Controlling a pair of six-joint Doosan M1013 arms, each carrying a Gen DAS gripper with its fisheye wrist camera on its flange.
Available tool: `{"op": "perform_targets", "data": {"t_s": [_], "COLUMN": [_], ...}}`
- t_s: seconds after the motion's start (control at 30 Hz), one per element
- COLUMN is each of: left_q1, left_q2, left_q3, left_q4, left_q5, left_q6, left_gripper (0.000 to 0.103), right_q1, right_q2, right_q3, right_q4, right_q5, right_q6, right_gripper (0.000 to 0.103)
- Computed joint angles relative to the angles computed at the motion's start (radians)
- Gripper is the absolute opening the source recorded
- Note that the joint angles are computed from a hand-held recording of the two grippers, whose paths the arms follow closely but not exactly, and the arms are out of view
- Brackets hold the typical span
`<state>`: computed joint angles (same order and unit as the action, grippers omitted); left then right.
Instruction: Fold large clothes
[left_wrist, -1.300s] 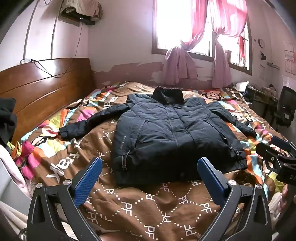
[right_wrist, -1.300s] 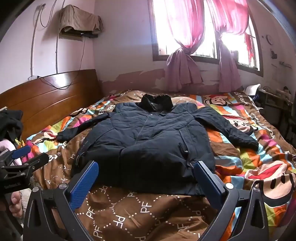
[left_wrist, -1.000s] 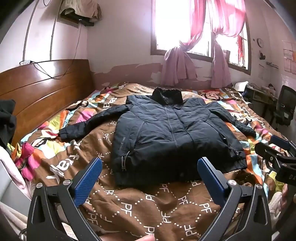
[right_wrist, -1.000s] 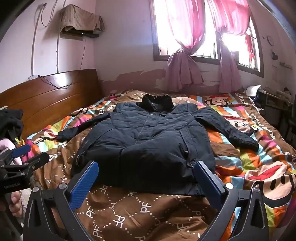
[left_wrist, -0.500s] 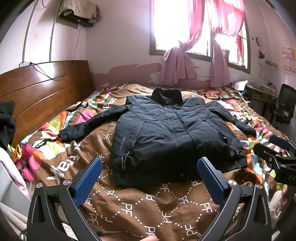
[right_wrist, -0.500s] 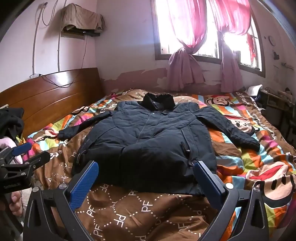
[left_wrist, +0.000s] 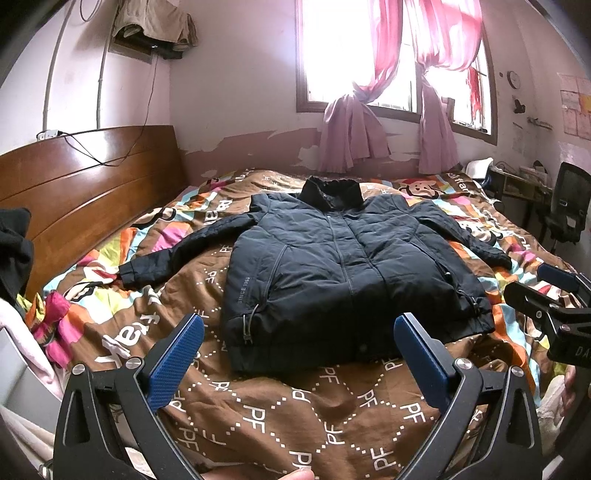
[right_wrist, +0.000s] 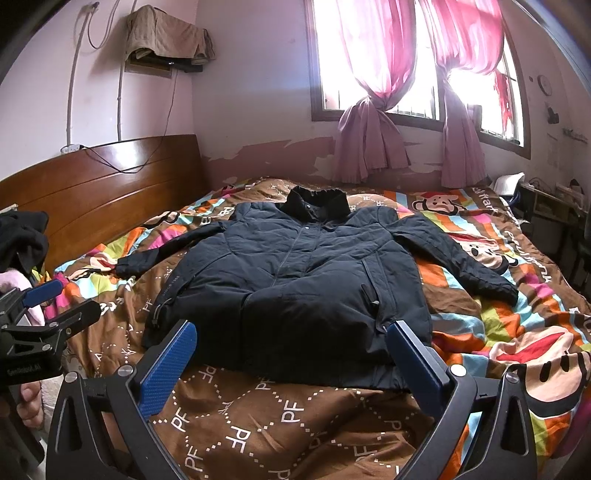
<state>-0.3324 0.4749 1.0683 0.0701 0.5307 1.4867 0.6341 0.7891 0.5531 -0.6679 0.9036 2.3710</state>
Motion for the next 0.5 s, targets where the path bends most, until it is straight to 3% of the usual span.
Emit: {"op": "perform_targets", "data": {"t_s": [0.5], "left_q1": [-0.003], "left_q2": [-0.003], "left_q3": [0.001], "left_q4": [0.010], "left_q5": [-0.001], "left_q6": [-0.003], "left_gripper": [0.101], "right_q1": [0.000], "right_q2": [-0.001], "right_q3": [0.002], "right_q4": [0.000], "right_q5": [-0.002], "right_q6": [-0.004], "right_gripper": [0.103]}}
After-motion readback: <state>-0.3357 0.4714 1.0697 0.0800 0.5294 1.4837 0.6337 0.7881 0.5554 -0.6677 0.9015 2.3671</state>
